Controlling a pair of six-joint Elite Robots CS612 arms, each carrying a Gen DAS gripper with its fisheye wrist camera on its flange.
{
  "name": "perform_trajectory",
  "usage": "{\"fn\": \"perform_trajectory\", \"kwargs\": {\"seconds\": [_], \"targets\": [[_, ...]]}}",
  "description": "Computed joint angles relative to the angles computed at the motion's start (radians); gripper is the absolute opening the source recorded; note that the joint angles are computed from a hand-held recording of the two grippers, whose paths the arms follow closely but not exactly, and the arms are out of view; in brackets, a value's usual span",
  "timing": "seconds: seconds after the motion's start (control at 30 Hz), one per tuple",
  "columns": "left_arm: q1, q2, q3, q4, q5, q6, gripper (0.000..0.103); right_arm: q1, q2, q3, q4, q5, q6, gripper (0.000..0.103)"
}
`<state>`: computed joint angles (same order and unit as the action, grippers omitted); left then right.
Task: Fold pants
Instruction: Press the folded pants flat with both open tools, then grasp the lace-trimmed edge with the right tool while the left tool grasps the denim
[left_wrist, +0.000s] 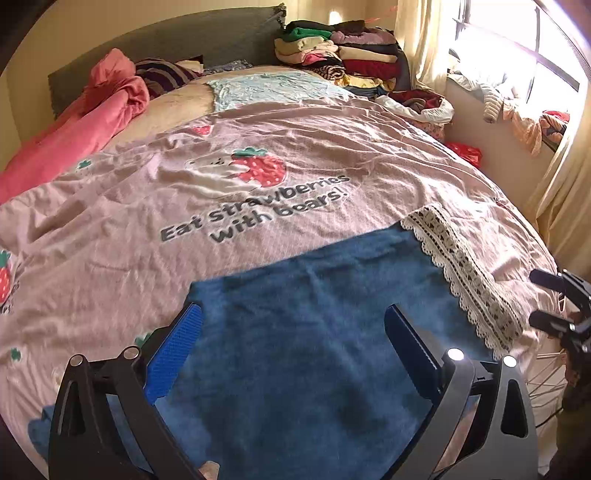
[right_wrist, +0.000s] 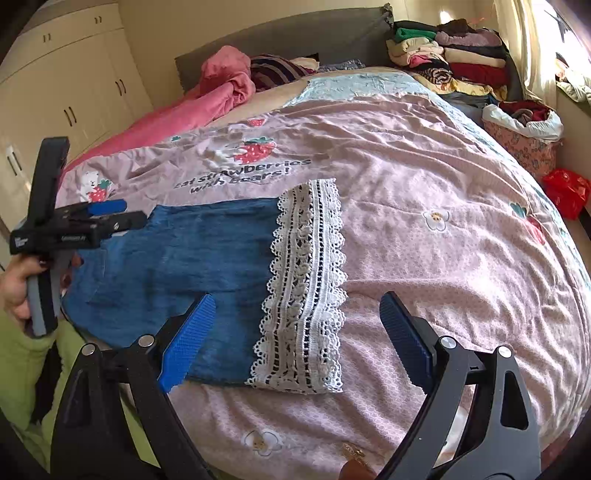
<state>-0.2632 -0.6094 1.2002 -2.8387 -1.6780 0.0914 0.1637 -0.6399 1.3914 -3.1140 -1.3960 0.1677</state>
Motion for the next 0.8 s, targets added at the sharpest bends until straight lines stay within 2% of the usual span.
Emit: {"fn": "perform_trajectory", "kwargs": {"seconds": [0.1,0.37,0.53,0.7,0.77,0.8], "targets": [[-0.004,0.023,-0.040,0.021,-0.008,0.021,0.098,-0.002,0.006,-0.003,0.008,0.010,0.003,0.084],[-0.022,0.101,-0.183,0.124,-0.046,0.152,0.098,-0.004,0.032,-0.029,0.057,0.054,0.013,0.084],[-0.024,0.163,-0.301,0.250,-0.118,0.196,0.098,-0.006,0.048,-0.046,0.091,0.066,0.035,0.084],[-0.035,0.212,-0.378,0.332,-0.123,0.266,0.097,-0.009,0.063,-0.057,0.081,0.095,0.064,0.084],[-0.031,0.227,-0.402,0.368,-0.151,0.255,0.095,-0.013,0.067,-0.060,0.073,0.123,0.083,0.082],[-0.029,0.234,-0.409,0.376,-0.178,0.245,0.087,-0.016,0.069,-0.062,0.071,0.140,0.087,0.076]]}}
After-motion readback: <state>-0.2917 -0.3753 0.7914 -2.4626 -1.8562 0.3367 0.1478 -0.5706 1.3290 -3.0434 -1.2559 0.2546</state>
